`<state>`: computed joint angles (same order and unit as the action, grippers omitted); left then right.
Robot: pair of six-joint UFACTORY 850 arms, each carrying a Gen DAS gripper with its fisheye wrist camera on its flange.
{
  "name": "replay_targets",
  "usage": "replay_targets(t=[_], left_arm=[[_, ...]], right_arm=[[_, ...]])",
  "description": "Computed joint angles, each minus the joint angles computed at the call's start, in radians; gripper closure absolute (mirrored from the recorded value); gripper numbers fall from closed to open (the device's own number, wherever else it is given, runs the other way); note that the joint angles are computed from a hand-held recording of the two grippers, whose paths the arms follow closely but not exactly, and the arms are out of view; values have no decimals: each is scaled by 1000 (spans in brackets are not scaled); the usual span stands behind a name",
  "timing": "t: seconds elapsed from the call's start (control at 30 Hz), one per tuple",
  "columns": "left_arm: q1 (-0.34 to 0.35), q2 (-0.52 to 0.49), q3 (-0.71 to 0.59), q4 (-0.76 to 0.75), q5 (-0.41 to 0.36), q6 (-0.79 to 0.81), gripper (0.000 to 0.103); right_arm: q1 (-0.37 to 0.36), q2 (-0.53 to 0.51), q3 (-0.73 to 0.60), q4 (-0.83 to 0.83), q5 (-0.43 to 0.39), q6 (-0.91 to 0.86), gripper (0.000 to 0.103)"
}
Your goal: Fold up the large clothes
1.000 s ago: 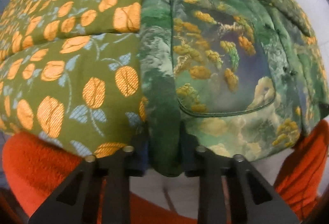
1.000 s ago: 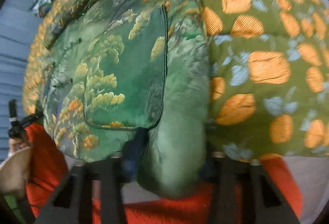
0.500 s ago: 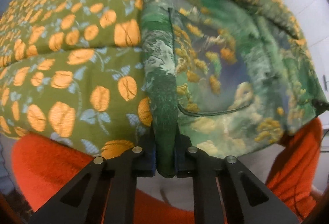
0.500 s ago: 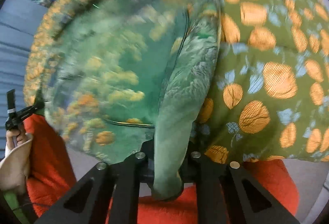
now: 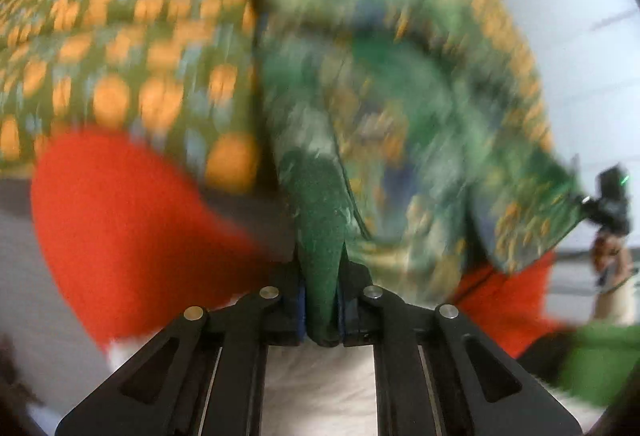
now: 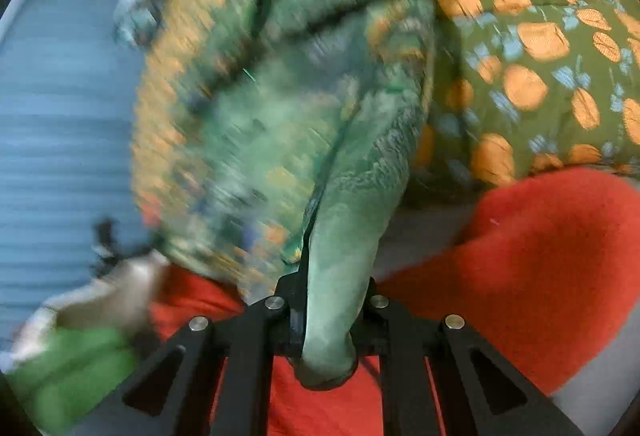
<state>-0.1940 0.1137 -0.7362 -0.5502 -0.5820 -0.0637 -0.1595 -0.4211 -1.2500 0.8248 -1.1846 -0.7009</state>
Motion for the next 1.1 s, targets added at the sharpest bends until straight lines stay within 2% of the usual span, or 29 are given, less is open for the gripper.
replay_targets(t=[0.1, 0.13, 0.2, 0.23, 0.3, 0.33, 0.4, 0.43, 0.5, 0.53, 0.6, 0.63, 0.67, 0.7, 0.73, 0.77, 0.8, 0.83, 0.9, 0.97, 1.03, 1.07, 1.1], left_arm=[[69, -85, -129, -139, 69, 171, 95], [97, -100, -153, -177, 83, 231, 95], [144, -187, -265, -182, 127, 293, 95], [175, -214, -309, -171, 120, 304, 95], [198, -342, -436, -115, 157, 236, 95], [201, -408, -505, -70, 162, 177, 95], [193, -531, -624, 20, 164, 73, 92], [184, -606, -695, 79, 166, 9, 90], [177, -701, -776, 151, 123, -79, 78], [172, -736, -804, 168, 94, -113, 71], [179, -763, -808, 103, 72, -78, 51], [189, -742, -776, 8, 86, 2, 47], [197, -719, -747, -78, 94, 81, 36], [211, -679, -704, -182, 104, 184, 24], [221, -642, -661, -257, 125, 268, 18], [229, -583, -605, -314, 171, 353, 8], [232, -548, -572, -332, 203, 398, 5], [231, -511, -538, -308, 240, 411, 4], [221, -507, -531, -138, 261, 311, 4], [202, -558, -562, 71, 214, 158, 4], [171, -612, -605, 271, 158, -15, 10], [152, -645, -625, 344, 140, -77, 36], [140, -663, -638, 374, 127, -116, 82]], right_arm=[[2, -59, -128, 145, 7, -45, 92], [18, -97, -198, 189, 39, -46, 92], [26, -187, -342, 242, 63, -39, 92], [30, -243, -429, 258, 69, -21, 92], [46, -344, -578, 256, 92, 35, 93], [59, -420, -681, 254, 135, 79, 93], [80, -554, -881, 180, 142, 195, 93], [91, -631, -986, 147, 168, 254, 92], [106, -757, -1165, 76, 137, 361, 92], [112, -795, -1211, 34, 128, 416, 87], [110, -850, -1258, 18, 111, 496, 75], [102, -843, -1220, 72, 108, 481, 60], [96, -820, -1168, 130, 113, 445, 43], [87, -797, -1126, 186, 101, 398, 34], [83, -794, -1126, 206, 89, 382, 23], [75, -767, -1096, 232, 79, 348, 17], [69, -744, -1071, 240, 75, 328, 15], [64, -735, -1080, 222, 62, 321, 12], [73, -716, -1124, 61, 57, 316, 9], [116, -672, -1073, -148, 144, 257, 8], [153, -710, -1125, -304, 136, 299, 8], [164, -727, -1132, -320, 136, 313, 12], [172, -741, -1136, -320, 139, 320, 20]])
